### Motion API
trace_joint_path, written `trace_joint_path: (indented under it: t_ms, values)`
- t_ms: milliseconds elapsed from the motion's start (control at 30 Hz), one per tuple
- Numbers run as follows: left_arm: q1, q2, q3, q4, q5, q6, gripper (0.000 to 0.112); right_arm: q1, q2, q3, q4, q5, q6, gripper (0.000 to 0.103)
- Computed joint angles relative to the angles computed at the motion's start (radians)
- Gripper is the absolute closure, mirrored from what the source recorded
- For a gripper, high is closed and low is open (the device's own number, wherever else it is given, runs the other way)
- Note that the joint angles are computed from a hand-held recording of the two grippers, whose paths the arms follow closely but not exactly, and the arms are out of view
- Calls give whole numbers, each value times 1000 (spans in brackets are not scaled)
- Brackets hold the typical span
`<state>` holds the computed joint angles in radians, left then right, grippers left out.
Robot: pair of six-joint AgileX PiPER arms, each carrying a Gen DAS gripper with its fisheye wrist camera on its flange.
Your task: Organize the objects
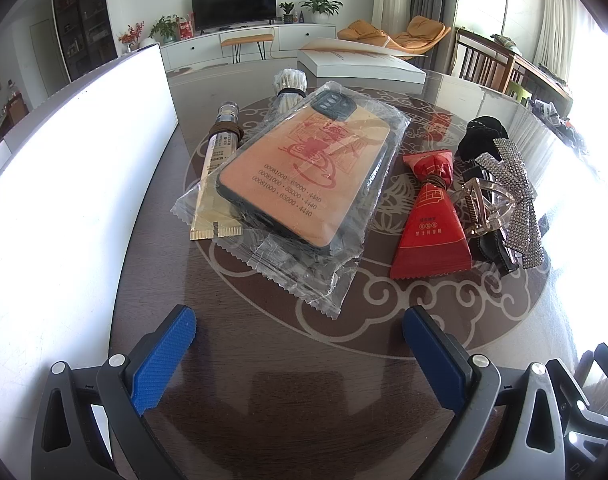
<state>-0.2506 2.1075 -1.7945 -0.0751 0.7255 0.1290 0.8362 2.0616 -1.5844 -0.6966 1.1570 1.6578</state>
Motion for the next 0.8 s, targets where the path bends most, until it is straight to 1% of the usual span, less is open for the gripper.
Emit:
trace_joint_path:
  t_ms: [200, 267, 300, 367, 433, 467, 533, 567, 600, 633, 667, 700, 733, 767, 800]
  values:
    - [1, -1, 1, -8, 4, 15, 9, 0, 1, 0, 0, 0, 0, 0]
    - [2, -13, 8, -24, 36, 49, 9, 0, 0, 1, 0, -2, 1, 0]
    - [4, -31, 35, -32, 39, 58, 9, 1, -2, 1, 0, -1, 0, 0]
    - [3, -92, 132, -41, 14, 82, 9, 2, -4, 3, -1, 1, 0, 0]
    - [4, -137, 186, -46, 38, 107, 9, 3, -5, 4, -1, 1, 1, 0]
    - [9, -151, 192, -49, 64, 121, 9, 3, -6, 5, -1, -1, 1, 0]
    - [17, -188, 243, -58, 71, 146, 9, 3, -16, 18, 1, -12, -2, 0]
    - [19, -202, 264, -65, 70, 164, 9, 1, -30, 35, 2, -30, 2, 0]
    - [30, -208, 261, -75, 86, 188, 9, -2, -61, 77, -4, -72, 29, 0]
    - [32, -223, 284, -83, 80, 202, 9, -7, -112, 151, -25, -152, 90, 0]
    - [37, -238, 311, -95, 66, 221, 9, -10, -175, 244, -71, -252, 187, 0]
    - [45, -258, 339, -112, 51, 250, 9, -24, -229, 315, -95, -339, 244, 0]
    - [48, -270, 361, -127, 33, 275, 9, -38, -255, 347, -100, -386, 262, 0]
    - [54, -284, 376, -140, 23, 293, 9, -47, -251, 341, -96, -395, 239, 0]
    - [59, -299, 395, -150, 13, 305, 9, -60, -231, 314, -88, -403, 177, 1]
